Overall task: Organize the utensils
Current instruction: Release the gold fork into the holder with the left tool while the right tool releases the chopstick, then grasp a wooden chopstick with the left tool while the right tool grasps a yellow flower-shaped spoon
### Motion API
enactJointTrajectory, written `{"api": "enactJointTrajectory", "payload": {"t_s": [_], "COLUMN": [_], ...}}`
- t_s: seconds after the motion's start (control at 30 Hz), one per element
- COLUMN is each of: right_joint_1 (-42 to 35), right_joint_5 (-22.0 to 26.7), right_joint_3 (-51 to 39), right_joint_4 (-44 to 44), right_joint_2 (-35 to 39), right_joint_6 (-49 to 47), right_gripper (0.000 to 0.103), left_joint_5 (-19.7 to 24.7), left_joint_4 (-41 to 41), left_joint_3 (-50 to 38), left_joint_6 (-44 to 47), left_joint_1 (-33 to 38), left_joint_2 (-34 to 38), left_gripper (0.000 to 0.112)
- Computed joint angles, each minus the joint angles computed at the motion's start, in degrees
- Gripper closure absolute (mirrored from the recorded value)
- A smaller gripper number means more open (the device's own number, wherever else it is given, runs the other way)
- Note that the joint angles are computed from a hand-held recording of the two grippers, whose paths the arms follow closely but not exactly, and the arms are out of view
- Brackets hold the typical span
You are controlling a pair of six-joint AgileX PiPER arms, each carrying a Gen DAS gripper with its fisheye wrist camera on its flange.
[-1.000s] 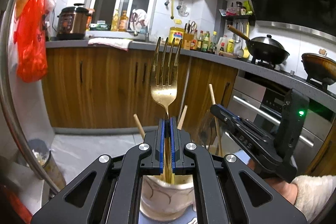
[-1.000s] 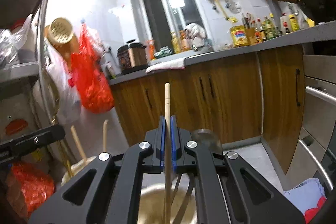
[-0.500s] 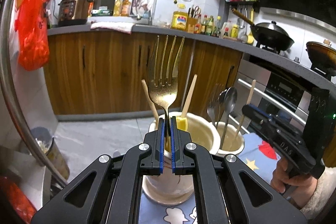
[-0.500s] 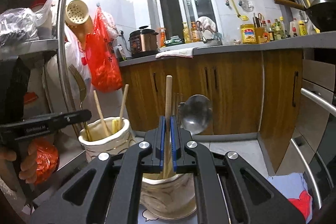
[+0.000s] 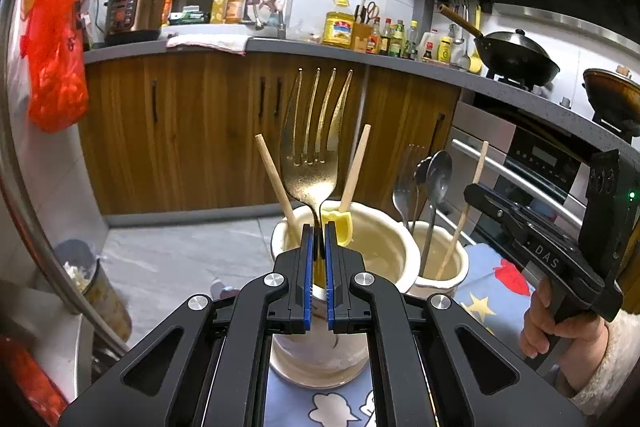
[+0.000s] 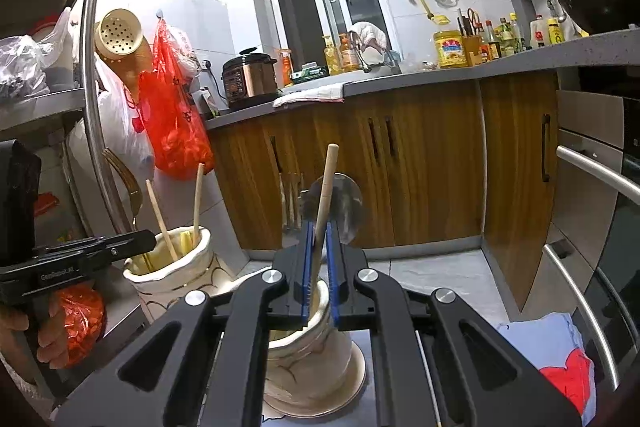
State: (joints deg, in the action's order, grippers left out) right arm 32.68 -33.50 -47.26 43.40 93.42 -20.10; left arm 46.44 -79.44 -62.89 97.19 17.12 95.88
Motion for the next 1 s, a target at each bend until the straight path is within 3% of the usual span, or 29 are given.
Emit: {"api": "enactJointTrajectory", "payload": {"t_s": [0.3,0.4,0.43,0.53,0.57,0.7,0.8,0.9,1.0], "right_joint_1": [-1.9,-1.9,-2.2,-1.9,-1.9,-1.4,-1.0,-0.1,1.2], "right_joint_5": [2.8,3.4,3.7,4.3,4.5,6.5,7.6,9.0,10.7], "right_joint_3": [-0.5,-0.5,-0.4,-0.6,-0.5,-0.4,0.7,1.9,2.9], "right_joint_4": [-3.3,-3.5,-5.1,-4.8,-4.8,-1.7,0.5,7.4,18.5], "right_joint_2": [0.2,0.1,0.0,-0.4,-0.6,-2.7,-5.3,-8.7,-12.9], "right_joint_6": [4.3,4.5,6.0,5.3,5.3,2.5,1.2,-5.2,-16.5], "right_gripper": [0.095,0.070,0.068,0.063,0.060,0.051,0.043,0.031,0.019], "left_joint_5": [-1.7,-1.4,-1.4,-1.5,-2.5,-3.2,-3.6,-5.4,-5.3], "left_joint_4": [-1.0,-0.8,-1.0,-2.3,-3.5,-3.8,-4.1,-4.9,-3.9], "left_joint_3": [0.4,0.0,0.1,0.8,1.5,2.7,3.4,4.9,5.9], "left_joint_6": [-0.1,-1.2,-1.2,0.1,1.4,1.5,1.1,1.0,-1.5], "left_joint_1": [-0.3,-0.1,0.0,0.1,0.0,-0.1,0.0,-0.3,-0.2], "left_joint_2": [-0.2,-0.1,-0.1,-0.6,-1.3,-3.0,-4.6,-8.1,-11.5], "left_gripper": [0.106,0.105,0.104,0.089,0.078,0.071,0.051,0.035,0.027]}}
